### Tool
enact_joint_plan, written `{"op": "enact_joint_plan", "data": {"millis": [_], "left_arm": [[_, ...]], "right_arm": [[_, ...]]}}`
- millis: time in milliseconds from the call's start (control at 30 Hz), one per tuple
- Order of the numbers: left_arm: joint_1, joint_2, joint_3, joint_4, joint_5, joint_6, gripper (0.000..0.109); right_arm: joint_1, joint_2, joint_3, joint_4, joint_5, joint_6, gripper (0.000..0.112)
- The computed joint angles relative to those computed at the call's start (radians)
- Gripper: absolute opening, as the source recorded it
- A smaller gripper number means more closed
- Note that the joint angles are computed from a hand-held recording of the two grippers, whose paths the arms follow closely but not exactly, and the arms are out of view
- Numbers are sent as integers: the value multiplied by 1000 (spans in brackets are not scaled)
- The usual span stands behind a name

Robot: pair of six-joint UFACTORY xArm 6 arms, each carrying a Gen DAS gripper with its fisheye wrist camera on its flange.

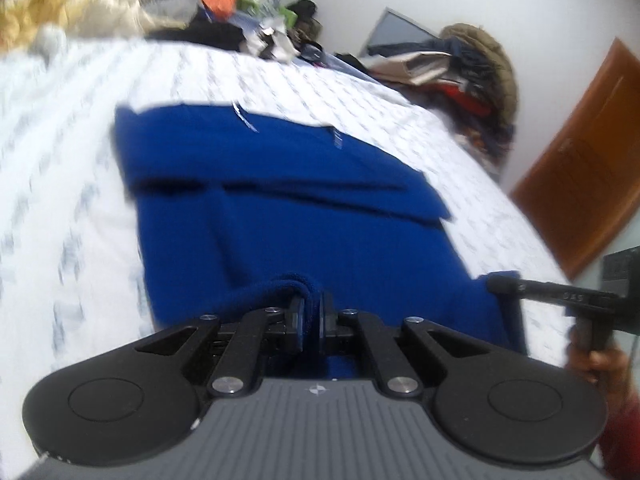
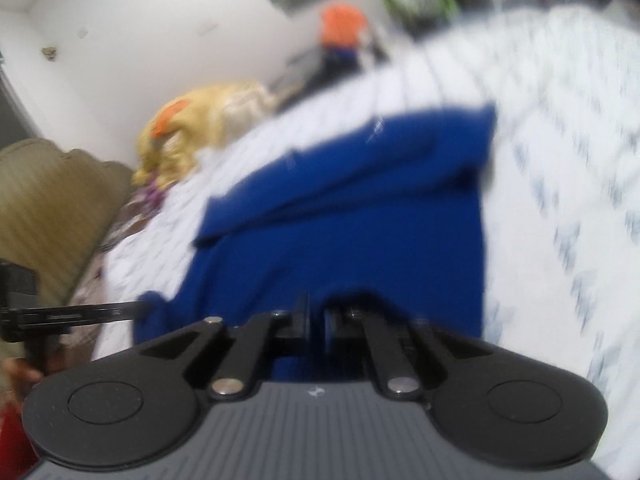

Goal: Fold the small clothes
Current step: 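Lift and fold the grasped side edge over the sweater body with both grippers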

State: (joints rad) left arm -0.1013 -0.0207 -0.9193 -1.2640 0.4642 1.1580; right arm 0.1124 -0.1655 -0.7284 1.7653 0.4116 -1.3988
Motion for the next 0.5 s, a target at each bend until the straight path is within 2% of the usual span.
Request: {"op": "enact_joint_plan", "data": {"millis": [67,133,167,233,267,300,333,367,400,500], "left_arm": [[-33,64,-53,11,-75,-13,6],[-39,128,-108,64,-83,-81,7],[-34,150,-127,79,-69,-108,7],[-20,178,-147,86,-49,-136,17],[-10,185,-150,72,-31,-132,31],[1,187,-149,48,-13,-125,51],[16,182,-141,18,7,-110,62],[25,180,-135,-12,18,-89,79],[31,171,-123,-40,19,-60,83],[34,140,-78,-35,-3,-27,83]], "right_arm": [[20,85,-80,32,-78,-38,6],[32,161,-145,12,-140,-13,7],[32,188,-162,-34,-146,43,7],[7,213,-171,-106,-100,152,8],[-5,217,-168,-118,-72,176,8],[-18,212,-157,-111,-45,173,10],[-29,204,-144,-102,-25,168,11],[-41,196,-129,-101,-3,172,14],[-59,182,-108,-101,26,176,20],[-122,148,-52,-83,138,179,27]]}}
